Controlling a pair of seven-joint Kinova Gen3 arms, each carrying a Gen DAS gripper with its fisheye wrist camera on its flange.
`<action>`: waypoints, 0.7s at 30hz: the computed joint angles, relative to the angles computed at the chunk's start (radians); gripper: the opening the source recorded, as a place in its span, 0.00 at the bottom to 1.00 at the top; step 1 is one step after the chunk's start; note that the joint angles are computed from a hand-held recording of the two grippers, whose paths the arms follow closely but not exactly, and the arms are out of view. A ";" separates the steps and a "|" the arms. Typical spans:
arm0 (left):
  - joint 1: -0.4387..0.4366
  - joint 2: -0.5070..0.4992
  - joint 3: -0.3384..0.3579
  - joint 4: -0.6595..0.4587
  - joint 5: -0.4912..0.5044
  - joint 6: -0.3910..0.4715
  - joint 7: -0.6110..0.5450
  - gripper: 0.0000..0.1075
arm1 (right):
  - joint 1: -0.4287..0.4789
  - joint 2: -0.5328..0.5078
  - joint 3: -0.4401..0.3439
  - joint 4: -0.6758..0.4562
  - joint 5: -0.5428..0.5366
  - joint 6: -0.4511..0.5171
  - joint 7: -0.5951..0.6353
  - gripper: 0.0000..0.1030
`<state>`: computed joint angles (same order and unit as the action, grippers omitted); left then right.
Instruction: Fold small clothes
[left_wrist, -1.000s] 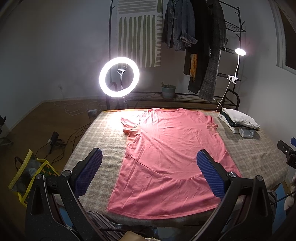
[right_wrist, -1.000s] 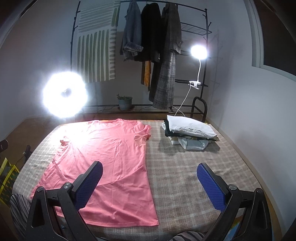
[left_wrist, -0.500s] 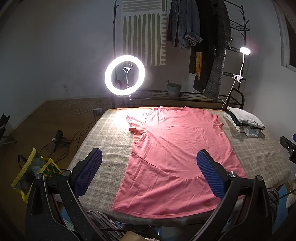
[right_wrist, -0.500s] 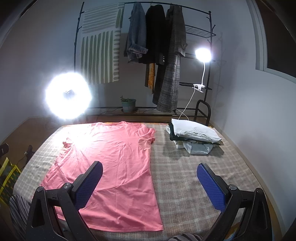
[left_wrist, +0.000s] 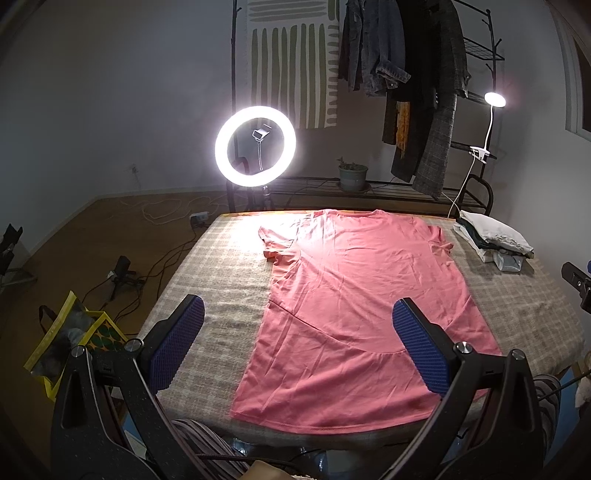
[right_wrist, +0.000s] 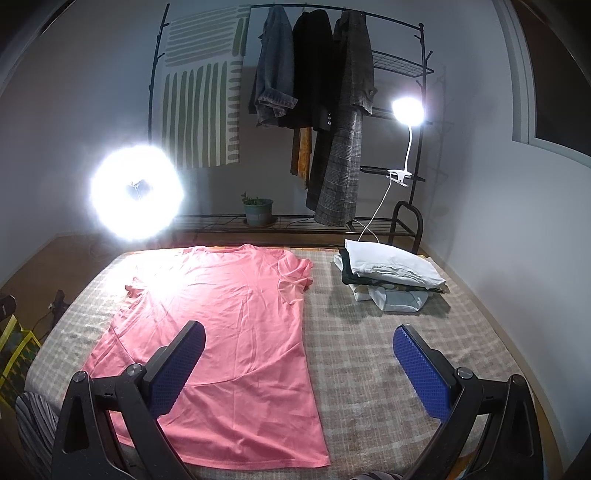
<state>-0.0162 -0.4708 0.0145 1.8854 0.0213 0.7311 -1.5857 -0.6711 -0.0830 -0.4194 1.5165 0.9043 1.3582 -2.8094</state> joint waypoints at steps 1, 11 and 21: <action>0.001 -0.001 -0.003 0.005 0.001 -0.004 0.000 0.96 | 0.000 0.000 0.001 0.000 -0.001 -0.001 0.002 1.00; -0.011 -0.019 -0.013 0.030 -0.006 -0.009 0.002 0.96 | -0.005 0.013 0.005 -0.014 0.006 -0.003 0.010 1.00; -0.021 -0.022 -0.050 0.064 0.001 -0.022 -0.006 0.96 | -0.051 0.065 0.033 -0.047 0.054 -0.031 0.025 1.00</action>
<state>-0.0374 -0.4932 -0.0355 1.9490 0.0226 0.7093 -1.5918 -0.7226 -0.0181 -0.3861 1.4697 0.9583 1.3275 -2.7845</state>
